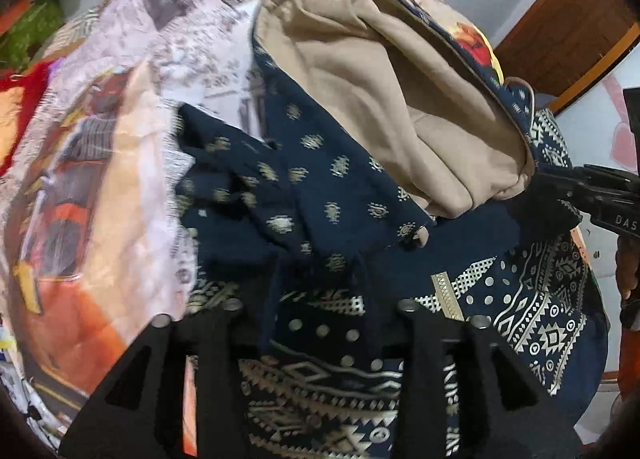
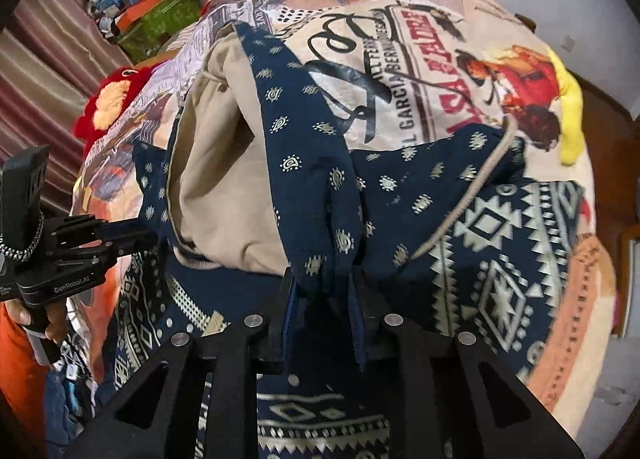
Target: Fold large clothes
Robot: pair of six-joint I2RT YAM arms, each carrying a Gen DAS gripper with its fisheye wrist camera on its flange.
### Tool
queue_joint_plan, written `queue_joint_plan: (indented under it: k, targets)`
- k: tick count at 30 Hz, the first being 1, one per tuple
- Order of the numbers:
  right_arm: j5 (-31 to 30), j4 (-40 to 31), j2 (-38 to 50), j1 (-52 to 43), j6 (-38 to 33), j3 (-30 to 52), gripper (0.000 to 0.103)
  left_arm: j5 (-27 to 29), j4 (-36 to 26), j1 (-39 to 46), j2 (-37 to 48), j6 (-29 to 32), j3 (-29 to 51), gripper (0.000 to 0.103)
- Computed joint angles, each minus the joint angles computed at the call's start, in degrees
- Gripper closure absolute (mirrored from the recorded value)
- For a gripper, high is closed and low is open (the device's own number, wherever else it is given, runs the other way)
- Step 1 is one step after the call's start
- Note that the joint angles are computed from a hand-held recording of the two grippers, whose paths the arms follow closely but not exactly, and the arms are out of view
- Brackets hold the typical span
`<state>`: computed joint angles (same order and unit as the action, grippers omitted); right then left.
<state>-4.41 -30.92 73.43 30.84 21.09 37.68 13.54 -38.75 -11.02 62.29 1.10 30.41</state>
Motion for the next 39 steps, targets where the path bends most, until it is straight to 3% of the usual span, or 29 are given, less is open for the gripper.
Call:
queue_joint_plan:
  k: [4,10,19,25,26,31,35,39]
  targets:
    - [0.73,-4.49,-4.72,-0.15,-0.21,1.04,0.082,1.91,-3.79,5.7,-6.02,2.68,2.33,0.042]
    - [2.91,-3.77,-6.81,-0.34,0.41,4.83,0.082,4.92,-0.24,10.62,0.01,-0.3,8.65,0.038]
    - [0.9,6.06,11.61,-1.48,0.47,15.27,0.082,6.34,13.26,8.5,24.27,-8.16,15.55,0.038]
    - [1.23,11.33,22.9,-0.64,-0.42,20.84,0.082,6.34,19.49,6.97,33.47,-10.42,18.62,0.038]
    - [2.28,11.75,24.68,-0.31,-1.04,22.0,0.082,6.34,19.96,6.85,33.9,-10.61,18.88,0.04]
    - [1.73,11.46,31.83,-0.85,-2.09,26.93,0.082,6.47,20.68,5.85,35.35,-10.37,20.68,0.093]
    - [0.49,11.77,33.73,-1.22,-2.16,27.25,0.082,6.22,22.63,4.18,31.53,-9.57,18.73,0.096]
    - [-0.31,9.71,32.85,-0.94,-3.35,26.21,0.082,6.79,21.11,1.35,20.38,-6.62,15.08,0.096]
